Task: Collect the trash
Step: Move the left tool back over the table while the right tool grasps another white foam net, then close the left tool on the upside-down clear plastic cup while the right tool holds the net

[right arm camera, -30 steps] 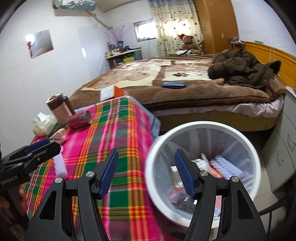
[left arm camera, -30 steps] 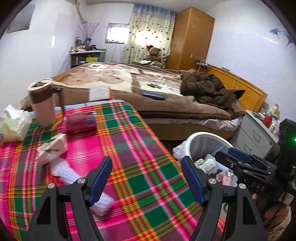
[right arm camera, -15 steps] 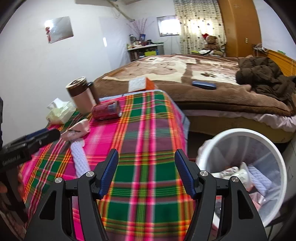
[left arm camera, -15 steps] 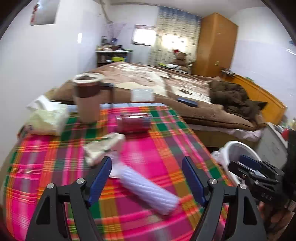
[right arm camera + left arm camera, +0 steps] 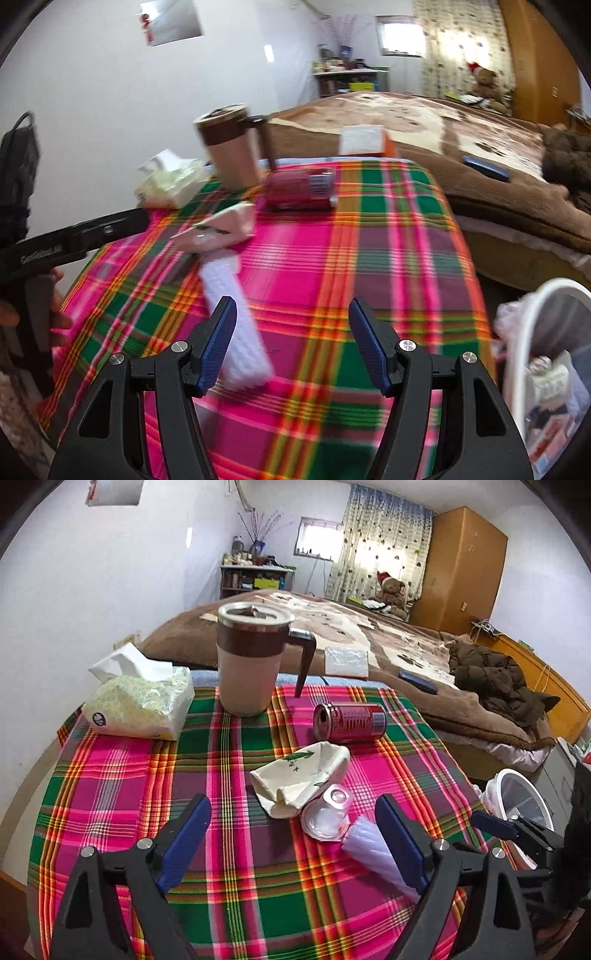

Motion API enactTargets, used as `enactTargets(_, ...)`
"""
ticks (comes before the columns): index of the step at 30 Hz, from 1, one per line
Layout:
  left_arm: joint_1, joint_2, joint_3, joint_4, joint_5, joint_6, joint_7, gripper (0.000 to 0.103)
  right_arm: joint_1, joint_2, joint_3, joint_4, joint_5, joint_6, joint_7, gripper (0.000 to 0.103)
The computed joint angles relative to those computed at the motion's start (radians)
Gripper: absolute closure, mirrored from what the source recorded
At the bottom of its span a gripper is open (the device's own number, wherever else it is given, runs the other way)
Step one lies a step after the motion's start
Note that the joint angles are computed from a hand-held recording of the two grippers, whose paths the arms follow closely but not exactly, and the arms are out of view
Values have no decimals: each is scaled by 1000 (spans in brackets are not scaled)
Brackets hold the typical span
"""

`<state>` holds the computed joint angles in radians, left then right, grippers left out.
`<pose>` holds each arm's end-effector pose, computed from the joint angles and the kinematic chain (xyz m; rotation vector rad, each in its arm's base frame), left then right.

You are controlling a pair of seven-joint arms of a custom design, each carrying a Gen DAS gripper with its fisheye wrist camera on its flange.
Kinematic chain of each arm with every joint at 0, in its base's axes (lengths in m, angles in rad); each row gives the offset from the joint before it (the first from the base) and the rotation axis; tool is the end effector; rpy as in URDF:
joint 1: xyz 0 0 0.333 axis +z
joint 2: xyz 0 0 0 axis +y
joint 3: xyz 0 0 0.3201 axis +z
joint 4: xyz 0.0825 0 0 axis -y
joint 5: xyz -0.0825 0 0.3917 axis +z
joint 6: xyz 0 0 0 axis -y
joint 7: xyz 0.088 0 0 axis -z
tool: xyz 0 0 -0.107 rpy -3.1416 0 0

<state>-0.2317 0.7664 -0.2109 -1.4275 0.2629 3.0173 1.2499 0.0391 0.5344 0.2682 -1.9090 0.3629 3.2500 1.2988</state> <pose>0.7205 -0.3107 0.3460 -1.5928 2.0411 -1.0515 0.6663 0.1516 0.3110 -1.7683 1.5880 -0.4873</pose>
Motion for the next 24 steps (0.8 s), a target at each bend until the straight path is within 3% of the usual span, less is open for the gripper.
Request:
enactTargets(3, 96, 44, -130, 37, -51, -29, 98, 12, -18, 27, 31, 42, -16, -57, -34, 29)
enactTargets(8, 51, 74, -69, 104, -72, -60, 99, 12, 17, 51, 6, 90, -3, -133, -86, 29)
enactTargets(11, 58, 110, -85, 158, -93, -96, 126, 12, 129, 57, -120, 117, -22, -185, -54, 29)
enactTargets(13, 46, 135, -75, 203, -97, -128, 141, 12, 174, 62, -173, 131, -39, -221, -34, 29)
enactTargets(17, 54, 177, -107, 261, -131, -161, 199, 12, 161, 65, -161, 135, -22, -238, -36, 30)
enactTargets(18, 55, 191, -113, 284, -141, -177, 214, 12, 163, 63, -164, 133, -19, -234, -33, 33)
enactTargets(20, 46, 202, -108, 306, -154, -191, 228, 12, 186, 60, -198, 131, -24, -227, -5, 54)
enactTargets(22, 36, 206, -101, 317, -160, -198, 245, 12, 189, 58, -207, 125, -23, -221, 15, 67)
enactTargets(24, 29, 194, -93, 297, -159, -180, 255, 12, 162, 57, -184, 121, -2, -211, 19, 71)
